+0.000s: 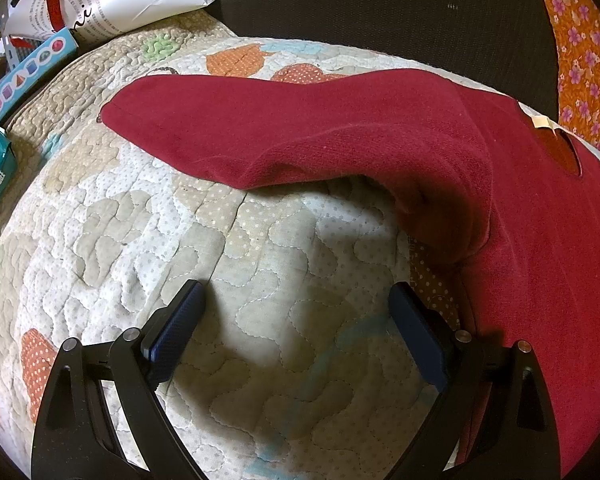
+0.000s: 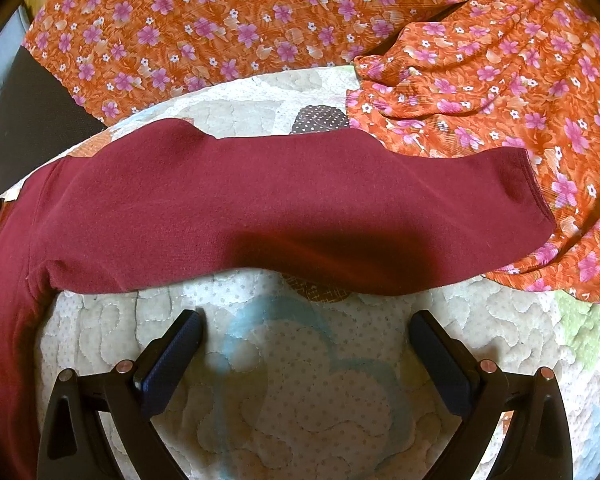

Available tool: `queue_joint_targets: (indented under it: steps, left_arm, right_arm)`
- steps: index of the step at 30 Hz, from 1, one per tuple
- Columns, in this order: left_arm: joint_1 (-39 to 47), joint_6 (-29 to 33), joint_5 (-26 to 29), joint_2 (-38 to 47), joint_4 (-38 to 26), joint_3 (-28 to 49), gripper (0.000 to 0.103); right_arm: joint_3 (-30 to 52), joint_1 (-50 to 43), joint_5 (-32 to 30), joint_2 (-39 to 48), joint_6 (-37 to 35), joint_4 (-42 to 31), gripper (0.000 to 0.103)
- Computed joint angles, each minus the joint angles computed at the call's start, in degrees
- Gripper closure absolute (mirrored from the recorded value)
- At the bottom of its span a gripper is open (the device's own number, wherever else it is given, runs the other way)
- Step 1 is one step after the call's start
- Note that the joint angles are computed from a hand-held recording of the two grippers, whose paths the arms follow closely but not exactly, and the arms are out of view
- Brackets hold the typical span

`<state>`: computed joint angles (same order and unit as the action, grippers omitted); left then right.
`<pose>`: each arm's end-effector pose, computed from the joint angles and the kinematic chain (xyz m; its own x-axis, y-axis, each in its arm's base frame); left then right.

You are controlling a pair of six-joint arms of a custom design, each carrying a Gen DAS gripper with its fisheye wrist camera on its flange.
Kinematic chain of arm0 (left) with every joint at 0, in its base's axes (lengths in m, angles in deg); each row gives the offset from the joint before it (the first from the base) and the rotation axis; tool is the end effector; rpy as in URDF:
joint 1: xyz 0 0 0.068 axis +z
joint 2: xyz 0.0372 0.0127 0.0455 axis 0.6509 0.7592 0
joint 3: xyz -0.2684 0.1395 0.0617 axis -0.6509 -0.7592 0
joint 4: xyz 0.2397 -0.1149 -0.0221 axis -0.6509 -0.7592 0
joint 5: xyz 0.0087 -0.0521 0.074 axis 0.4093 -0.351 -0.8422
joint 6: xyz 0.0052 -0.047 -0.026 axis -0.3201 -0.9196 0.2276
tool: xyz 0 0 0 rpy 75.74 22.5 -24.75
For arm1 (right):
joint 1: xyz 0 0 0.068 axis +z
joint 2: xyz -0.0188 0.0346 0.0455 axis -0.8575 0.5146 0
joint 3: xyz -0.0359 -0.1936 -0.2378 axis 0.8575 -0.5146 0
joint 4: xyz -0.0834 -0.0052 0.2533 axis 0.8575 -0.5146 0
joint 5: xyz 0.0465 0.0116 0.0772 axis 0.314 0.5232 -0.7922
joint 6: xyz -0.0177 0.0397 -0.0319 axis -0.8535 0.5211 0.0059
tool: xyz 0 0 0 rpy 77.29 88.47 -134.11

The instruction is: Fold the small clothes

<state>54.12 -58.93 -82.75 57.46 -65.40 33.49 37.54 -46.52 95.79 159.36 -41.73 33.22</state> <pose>0.1903 0.0569 0.1802 -0.6074 -0.5162 -0.6039 -0.6636 0.7476 0.0284 0.4087 0.0867 0.2228 -0.7511 -0.2135 -0.6248 -0.1822 0.9766 -0.1147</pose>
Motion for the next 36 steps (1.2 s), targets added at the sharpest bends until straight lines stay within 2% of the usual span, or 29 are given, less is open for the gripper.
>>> queue_joint_targets:
  steps: [19,24,28,30,31,34,36]
  left_arm:
    - [-0.2,-0.2,-0.2,0.3,0.5,-0.4,0.009]
    - [-0.4,-0.3,-0.1,1.3,-0.1,0.6,0.003]
    - [-1.2,-4.8,-0.5,3.0,-7.0,4.6,0.002]
    - [-4.1,-9.7,-3.7,3.4,-12.7,7.1,0.003]
    - [-5.3,-10.5,-4.8,3.2,-14.2,7.7,0.003]
    - [-11.8,-10.5,-9.4,-0.8,-19.5,10.1,0.003]
    - [-17.4,-10.6,-15.1,-4.0,-23.8,12.5,0.003]
  right_arm:
    - [0.8,0.6,0.6,0.4,0.5,-0.4,0.0]
    - [2.6,0.4,0.8,1.0,0.0,-1.7,0.0]
    - [0.7,-0.4,0.2,0.0,-0.2,-0.7,0.0]
    - [1.3,0.5,1.3,-0.2,-0.1,-2.0,0.002]
    - [1.5,0.8,1.6,-0.8,-0.2,-3.0,0.007]
    - [2.7,1.7,-1.7,-4.0,0.9,-8.4,0.011]
    - [4.0,2.8,-3.6,-6.5,2.1,-12.6,0.011]
